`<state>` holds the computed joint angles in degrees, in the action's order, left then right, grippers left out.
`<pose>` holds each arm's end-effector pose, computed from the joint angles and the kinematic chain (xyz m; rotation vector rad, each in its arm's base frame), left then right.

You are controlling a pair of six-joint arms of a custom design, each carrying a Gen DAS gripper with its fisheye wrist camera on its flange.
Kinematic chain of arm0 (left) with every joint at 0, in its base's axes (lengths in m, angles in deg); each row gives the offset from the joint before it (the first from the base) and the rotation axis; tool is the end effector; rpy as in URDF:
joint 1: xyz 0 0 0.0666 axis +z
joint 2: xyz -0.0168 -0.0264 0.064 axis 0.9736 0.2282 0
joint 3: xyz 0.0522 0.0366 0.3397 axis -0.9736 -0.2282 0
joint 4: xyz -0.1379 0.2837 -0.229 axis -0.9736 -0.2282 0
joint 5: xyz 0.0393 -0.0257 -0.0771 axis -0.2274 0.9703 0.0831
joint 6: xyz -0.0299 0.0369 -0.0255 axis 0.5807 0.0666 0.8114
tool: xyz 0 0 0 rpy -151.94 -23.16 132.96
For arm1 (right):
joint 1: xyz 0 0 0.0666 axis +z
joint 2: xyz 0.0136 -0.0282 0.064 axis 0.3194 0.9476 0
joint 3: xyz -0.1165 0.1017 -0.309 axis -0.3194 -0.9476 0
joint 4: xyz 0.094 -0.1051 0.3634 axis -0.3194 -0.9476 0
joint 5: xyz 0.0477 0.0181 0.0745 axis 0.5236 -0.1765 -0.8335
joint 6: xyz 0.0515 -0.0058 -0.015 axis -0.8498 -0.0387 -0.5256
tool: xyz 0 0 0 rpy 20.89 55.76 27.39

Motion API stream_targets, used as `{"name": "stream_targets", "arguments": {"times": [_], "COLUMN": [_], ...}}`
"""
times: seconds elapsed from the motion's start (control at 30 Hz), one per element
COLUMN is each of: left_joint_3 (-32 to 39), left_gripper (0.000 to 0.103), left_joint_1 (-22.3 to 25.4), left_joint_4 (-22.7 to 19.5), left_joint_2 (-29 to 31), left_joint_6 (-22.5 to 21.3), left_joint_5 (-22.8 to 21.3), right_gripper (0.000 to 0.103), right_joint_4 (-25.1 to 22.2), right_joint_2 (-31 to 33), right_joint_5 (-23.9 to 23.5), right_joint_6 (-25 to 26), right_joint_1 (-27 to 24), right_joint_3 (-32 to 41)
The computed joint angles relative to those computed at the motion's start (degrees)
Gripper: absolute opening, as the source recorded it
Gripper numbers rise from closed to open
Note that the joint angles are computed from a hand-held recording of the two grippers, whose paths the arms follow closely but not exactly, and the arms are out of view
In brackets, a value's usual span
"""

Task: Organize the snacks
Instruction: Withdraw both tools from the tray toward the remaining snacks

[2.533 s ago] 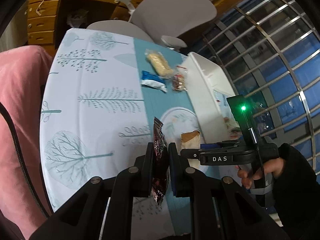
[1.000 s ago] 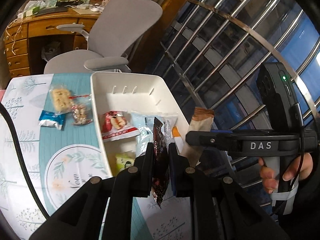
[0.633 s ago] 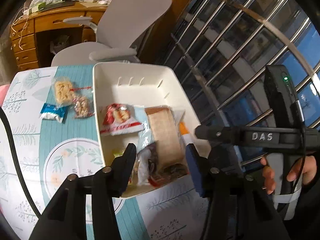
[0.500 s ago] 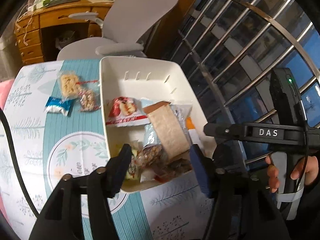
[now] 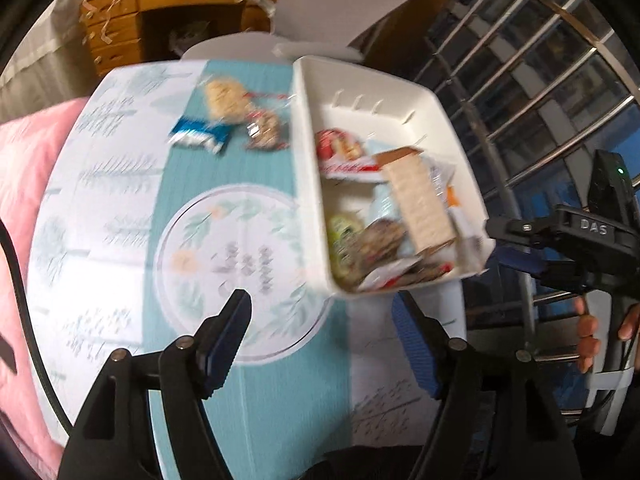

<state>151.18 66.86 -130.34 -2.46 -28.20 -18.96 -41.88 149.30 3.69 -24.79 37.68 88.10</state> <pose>0.3874 -0.0786 0.4350 0.1666 2.8205 -0.4700 0.3776 0.1392 0.4350 0.7168 2.8392 0.6010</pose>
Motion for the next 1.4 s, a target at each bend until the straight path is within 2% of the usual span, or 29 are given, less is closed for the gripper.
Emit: {"name": "stream_targets", "arguments": {"times": [0.2,0.4,0.5,0.8,0.97,1.0,1.2,1.27,1.4], "left_joint_3": [-1.0,-0.4,0.5,4.7,9.2,10.8,18.3,20.2,22.7], "left_gripper": [0.077,0.077,0.078,0.080,0.080,0.080,0.081,0.081,0.081], "left_joint_1": [4.7,9.2,11.5,19.2,23.3,24.1,25.3,25.2,24.4], "left_joint_4": [-2.6,-4.1,-5.4,-6.7,-7.2,-7.5,-9.1,-9.1,-6.7], "left_joint_2": [-2.2,-2.7,-2.4,1.1,4.9,6.3,13.4,15.7,19.6], "left_joint_6": [-3.5,-6.4,-9.0,-19.3,-26.5,-29.1,-40.8,-43.1,-44.6], "left_joint_5": [-0.2,0.1,-1.4,-1.4,1.4,2.4,5.0,5.5,5.9], "right_gripper": [0.063,0.069,0.073,0.076,0.076,0.076,0.081,0.081,0.081], "right_joint_4": [1.5,5.9,9.1,16.0,20.1,20.5,23.1,23.6,22.1], "right_joint_2": [-2.4,-3.9,-4.1,-1.3,1.6,2.0,6.3,8.6,12.2], "right_joint_5": [-2.1,-3.6,-4.4,-0.6,3.7,4.4,12.2,15.2,21.8], "right_joint_6": [-8.1,-16.8,-21.7,-36.3,-46.8,-48.2,-61.3,-65.6,-74.9], "right_joint_1": [1.5,4.6,6.4,13.5,17.2,17.7,21.5,22.6,24.3], "right_joint_3": [-3.5,-5.2,-5.4,-3.7,-2.2,-1.9,0.8,2.4,5.6]}}
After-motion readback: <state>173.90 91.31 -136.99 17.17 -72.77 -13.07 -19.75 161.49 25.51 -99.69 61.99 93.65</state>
